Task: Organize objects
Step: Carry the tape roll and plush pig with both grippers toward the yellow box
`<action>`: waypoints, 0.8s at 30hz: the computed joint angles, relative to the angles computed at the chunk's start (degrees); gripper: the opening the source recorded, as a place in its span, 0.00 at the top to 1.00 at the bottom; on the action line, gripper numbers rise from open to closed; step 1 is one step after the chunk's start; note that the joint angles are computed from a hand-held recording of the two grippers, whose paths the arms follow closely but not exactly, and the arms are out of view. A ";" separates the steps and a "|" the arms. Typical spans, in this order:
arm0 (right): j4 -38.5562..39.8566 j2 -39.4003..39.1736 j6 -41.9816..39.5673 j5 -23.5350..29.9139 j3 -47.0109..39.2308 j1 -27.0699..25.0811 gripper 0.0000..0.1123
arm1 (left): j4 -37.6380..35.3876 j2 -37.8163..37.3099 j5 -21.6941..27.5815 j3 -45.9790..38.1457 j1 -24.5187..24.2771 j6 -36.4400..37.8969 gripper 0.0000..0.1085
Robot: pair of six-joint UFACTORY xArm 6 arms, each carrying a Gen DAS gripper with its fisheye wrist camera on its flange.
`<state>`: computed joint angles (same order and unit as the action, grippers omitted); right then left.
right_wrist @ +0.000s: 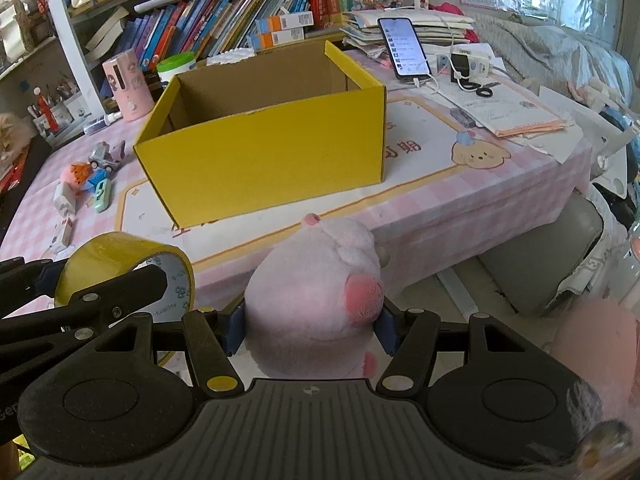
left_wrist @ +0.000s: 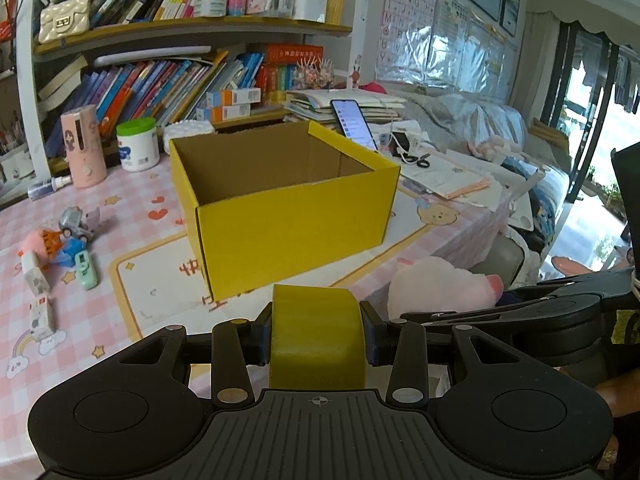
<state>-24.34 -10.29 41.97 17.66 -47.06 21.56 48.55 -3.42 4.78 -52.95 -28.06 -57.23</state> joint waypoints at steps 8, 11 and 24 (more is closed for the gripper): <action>-2.37 1.22 0.25 -1.15 -2.48 -1.43 0.47 | 3.24 1.86 -1.03 -3.50 0.81 -2.18 0.64; -4.84 1.81 1.16 -1.83 -3.90 -2.04 0.47 | 6.63 2.57 -1.14 -5.44 1.23 -4.61 0.64; -4.83 7.09 -5.44 -7.33 -13.08 -4.76 0.47 | 17.22 7.55 -0.46 -16.20 3.06 -14.88 0.64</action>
